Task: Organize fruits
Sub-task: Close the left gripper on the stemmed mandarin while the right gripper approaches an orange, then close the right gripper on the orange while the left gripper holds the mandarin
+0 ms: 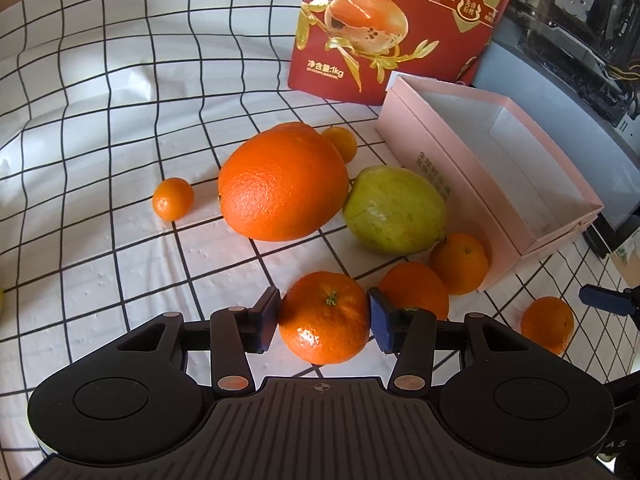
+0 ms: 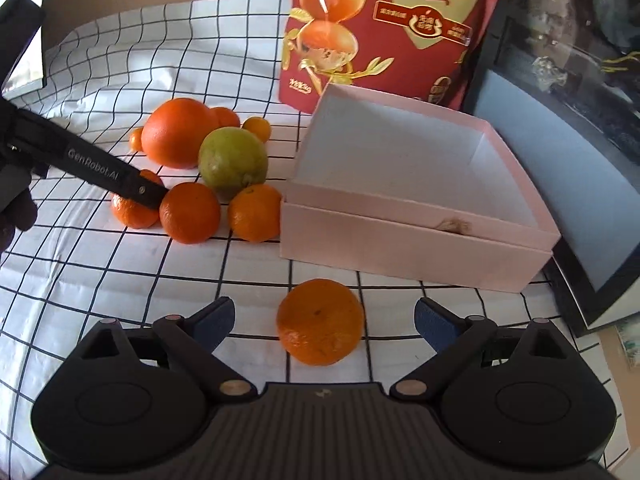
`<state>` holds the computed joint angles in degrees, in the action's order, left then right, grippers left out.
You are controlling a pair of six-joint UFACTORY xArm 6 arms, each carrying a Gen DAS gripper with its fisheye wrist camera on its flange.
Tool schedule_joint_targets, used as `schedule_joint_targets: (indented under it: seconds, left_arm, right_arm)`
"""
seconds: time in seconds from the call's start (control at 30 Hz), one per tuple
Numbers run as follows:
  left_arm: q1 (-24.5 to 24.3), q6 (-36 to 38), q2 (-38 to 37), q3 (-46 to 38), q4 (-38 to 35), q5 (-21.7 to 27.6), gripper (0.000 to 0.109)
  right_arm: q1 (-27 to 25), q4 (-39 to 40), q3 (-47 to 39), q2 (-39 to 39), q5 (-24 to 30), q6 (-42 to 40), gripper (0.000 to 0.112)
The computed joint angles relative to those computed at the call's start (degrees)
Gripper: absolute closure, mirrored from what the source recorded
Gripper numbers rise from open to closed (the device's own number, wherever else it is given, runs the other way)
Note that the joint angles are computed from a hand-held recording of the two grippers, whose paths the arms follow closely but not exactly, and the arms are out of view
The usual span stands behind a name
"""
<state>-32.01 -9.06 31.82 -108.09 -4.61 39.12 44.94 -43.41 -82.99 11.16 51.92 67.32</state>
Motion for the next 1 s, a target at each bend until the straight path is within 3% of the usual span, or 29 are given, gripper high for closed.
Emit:
schedule_joint_targets:
  seconds: [0.13,0.3,0.43,0.53,0.73,0.83,1.0]
  left_arm:
    - [-0.87,-4.69,-5.99,9.61,4.59,-4.72,0.057]
    - [-1.56,-9.0,-15.85,23.88,3.15,-10.91,0.057]
    - [-2.05,-16.79,-23.16,32.54,8.27,-13.74,0.057]
    - [-2.46,-22.19,-26.87,35.85,12.29,-11.19,0.057]
    - [-2.14,-27.87,-30.59,38.86,11.18,-6.42,0.057]
    - [-2.05,-28.52,-32.49,40.44,11.35,-5.34,0.057]
    - [-2.24,-28.06,-35.24,42.89,11.19,-4.58,0.057]
  right_arm:
    - [-0.99,4.13,2.12,-1.89,-2.82,-2.71,0.015]
    - [-0.14,4.08,2.17,-1.82,-3.67,-4.87,0.015]
    - [0.93,1.84,0.98,-0.77,-3.14,-6.12,0.016]
    - [1.52,-1.47,-0.57,0.28,-1.91,-5.17,0.02]
    - [0.45,0.47,-6.86,4.74,-9.02,-9.7,0.037]
    - [0.97,2.66,-15.13,11.32,-7.56,-15.6,0.043]
    - [1.39,6.06,-30.17,22.99,-1.99,-25.15,0.045]
